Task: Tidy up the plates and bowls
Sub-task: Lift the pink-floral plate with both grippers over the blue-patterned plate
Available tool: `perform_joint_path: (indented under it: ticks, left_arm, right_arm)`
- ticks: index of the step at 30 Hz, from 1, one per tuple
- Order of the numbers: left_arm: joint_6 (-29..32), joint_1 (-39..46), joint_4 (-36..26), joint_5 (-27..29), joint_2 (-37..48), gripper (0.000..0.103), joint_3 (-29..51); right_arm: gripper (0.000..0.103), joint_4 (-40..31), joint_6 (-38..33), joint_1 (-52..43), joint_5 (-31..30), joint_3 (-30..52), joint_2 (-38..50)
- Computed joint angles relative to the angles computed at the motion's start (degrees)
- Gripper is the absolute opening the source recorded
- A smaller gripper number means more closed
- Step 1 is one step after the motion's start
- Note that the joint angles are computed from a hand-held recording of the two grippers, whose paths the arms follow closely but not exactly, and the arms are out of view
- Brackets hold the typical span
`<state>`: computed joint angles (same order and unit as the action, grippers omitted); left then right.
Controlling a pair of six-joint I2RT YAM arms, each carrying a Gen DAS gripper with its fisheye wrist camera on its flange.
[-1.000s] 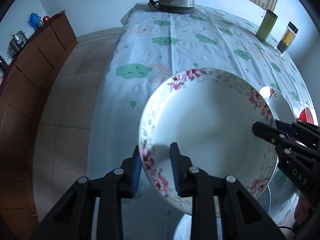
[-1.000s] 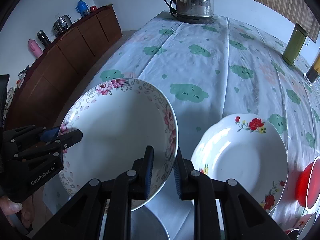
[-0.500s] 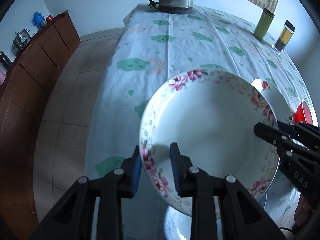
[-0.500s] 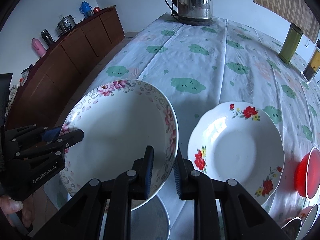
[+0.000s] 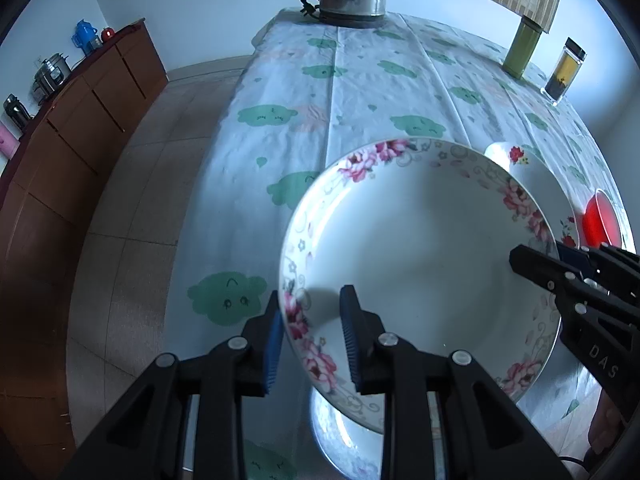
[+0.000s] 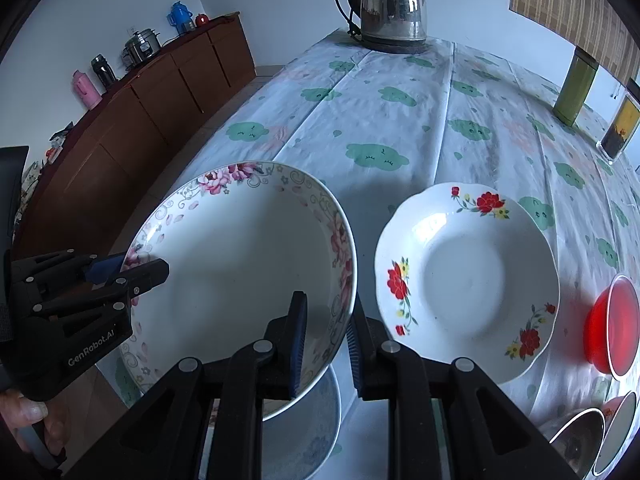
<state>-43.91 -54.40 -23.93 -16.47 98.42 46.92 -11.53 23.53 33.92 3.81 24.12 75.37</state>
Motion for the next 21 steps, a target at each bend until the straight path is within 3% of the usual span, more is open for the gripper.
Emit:
perform_joint_path:
  ticks: [21]
  left_arm:
    - [-7.04, -6.16, -1.97, -1.68, -2.01, 0.026, -1.97]
  right_arm:
    - [0.021, -5.40, 3.56, 5.21, 2.58, -5.15, -10.55]
